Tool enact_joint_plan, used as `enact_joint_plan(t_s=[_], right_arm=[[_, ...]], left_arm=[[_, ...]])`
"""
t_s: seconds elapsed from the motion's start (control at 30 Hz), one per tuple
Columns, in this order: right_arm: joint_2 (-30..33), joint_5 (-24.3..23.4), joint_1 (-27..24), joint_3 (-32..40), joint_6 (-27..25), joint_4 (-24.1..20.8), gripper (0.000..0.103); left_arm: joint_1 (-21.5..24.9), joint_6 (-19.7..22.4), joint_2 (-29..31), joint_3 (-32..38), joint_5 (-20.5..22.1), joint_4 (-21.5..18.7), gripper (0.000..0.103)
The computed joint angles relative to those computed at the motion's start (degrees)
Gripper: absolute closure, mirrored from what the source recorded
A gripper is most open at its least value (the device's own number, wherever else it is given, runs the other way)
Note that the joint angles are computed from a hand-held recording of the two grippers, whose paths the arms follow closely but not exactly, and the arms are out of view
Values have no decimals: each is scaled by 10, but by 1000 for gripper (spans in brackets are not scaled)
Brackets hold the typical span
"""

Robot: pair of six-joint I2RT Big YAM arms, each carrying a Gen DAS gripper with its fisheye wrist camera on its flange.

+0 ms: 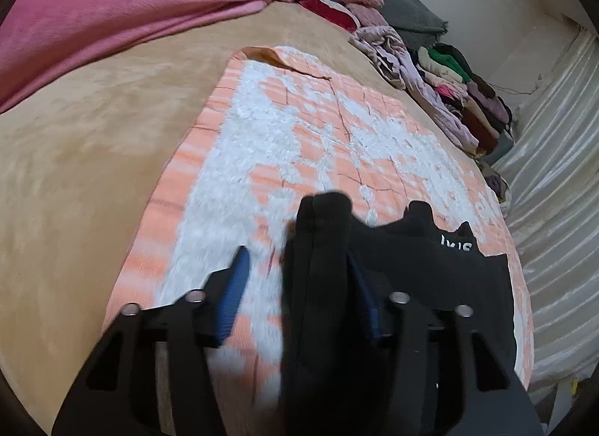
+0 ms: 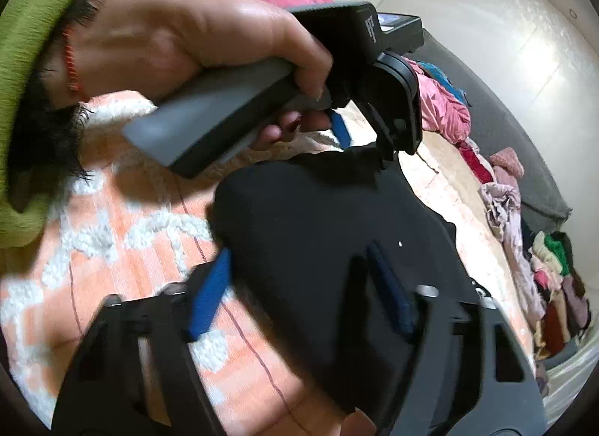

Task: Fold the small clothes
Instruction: 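Grasp the side edge with the left tool while the right tool grasps it too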

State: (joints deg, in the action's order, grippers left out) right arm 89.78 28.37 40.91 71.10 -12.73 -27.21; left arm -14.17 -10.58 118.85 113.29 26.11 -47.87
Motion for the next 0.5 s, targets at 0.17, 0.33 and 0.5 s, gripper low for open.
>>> enact_joint_plan(t_s=[0.17, 0.33, 0.5], right_arm=[[-28, -54, -13, -20, 48, 34, 95], [-28, -86, -25, -19, 77, 25, 95], [-31, -53, -15, -24, 62, 27, 84]], left_arm=[[5, -13, 17, 15, 27, -6, 73], [4, -12, 17, 16, 27, -9, 72], [6, -11, 8, 14, 23, -22, 67]])
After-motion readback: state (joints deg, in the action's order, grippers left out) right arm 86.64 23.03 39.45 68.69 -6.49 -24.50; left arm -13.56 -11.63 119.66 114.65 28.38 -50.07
